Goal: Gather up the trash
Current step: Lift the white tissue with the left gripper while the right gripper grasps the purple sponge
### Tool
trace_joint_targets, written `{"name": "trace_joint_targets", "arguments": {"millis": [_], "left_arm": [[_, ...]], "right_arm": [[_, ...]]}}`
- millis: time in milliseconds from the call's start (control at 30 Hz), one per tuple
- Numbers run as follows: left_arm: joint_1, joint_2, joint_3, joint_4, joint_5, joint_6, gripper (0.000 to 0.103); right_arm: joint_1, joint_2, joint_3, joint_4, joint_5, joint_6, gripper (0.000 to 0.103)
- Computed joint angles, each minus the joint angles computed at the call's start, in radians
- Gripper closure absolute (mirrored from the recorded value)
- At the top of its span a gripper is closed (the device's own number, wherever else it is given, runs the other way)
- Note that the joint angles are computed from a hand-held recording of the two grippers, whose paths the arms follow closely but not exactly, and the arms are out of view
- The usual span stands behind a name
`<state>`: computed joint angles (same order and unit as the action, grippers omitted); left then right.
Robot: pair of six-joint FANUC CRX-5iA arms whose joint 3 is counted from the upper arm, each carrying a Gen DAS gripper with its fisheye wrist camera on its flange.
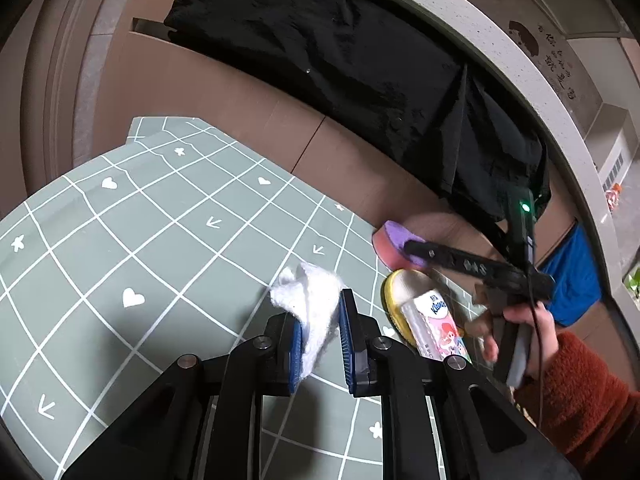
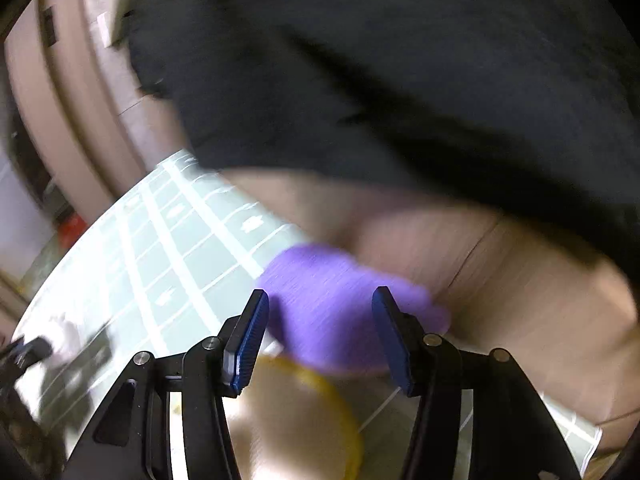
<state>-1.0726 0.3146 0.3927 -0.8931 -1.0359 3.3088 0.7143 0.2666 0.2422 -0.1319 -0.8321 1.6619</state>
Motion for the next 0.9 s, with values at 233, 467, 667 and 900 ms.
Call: {"name": "trace_joint_targets", "arguments": {"millis": [233, 467, 667, 900], "left_arm": [[0.002, 0.0, -0.002, 0.003, 0.003, 0.013, 0.086], [0.005, -0.013, -0.023, 0.001, 0.03, 0.042, 0.086], [0.006, -0.012, -0.022, 0.004, 0.038, 0.037, 0.086], [-0.002, -0.007, -0.016, -0.011, 0.022, 0.051, 0.086]], "right_arm": [[0.019, -0.035, 0.01, -0.09, -0.141, 0.137, 0.052], [0.028, -0.099, -0.166, 0.191, 0.16, -0.164, 0.052], [-0.039, -0.024, -0.079, 0.106, 0.109, -0.202, 0.05], [-0.042, -0.044, 0.008, -0.266, -0.109, 0.244, 0.052]]}}
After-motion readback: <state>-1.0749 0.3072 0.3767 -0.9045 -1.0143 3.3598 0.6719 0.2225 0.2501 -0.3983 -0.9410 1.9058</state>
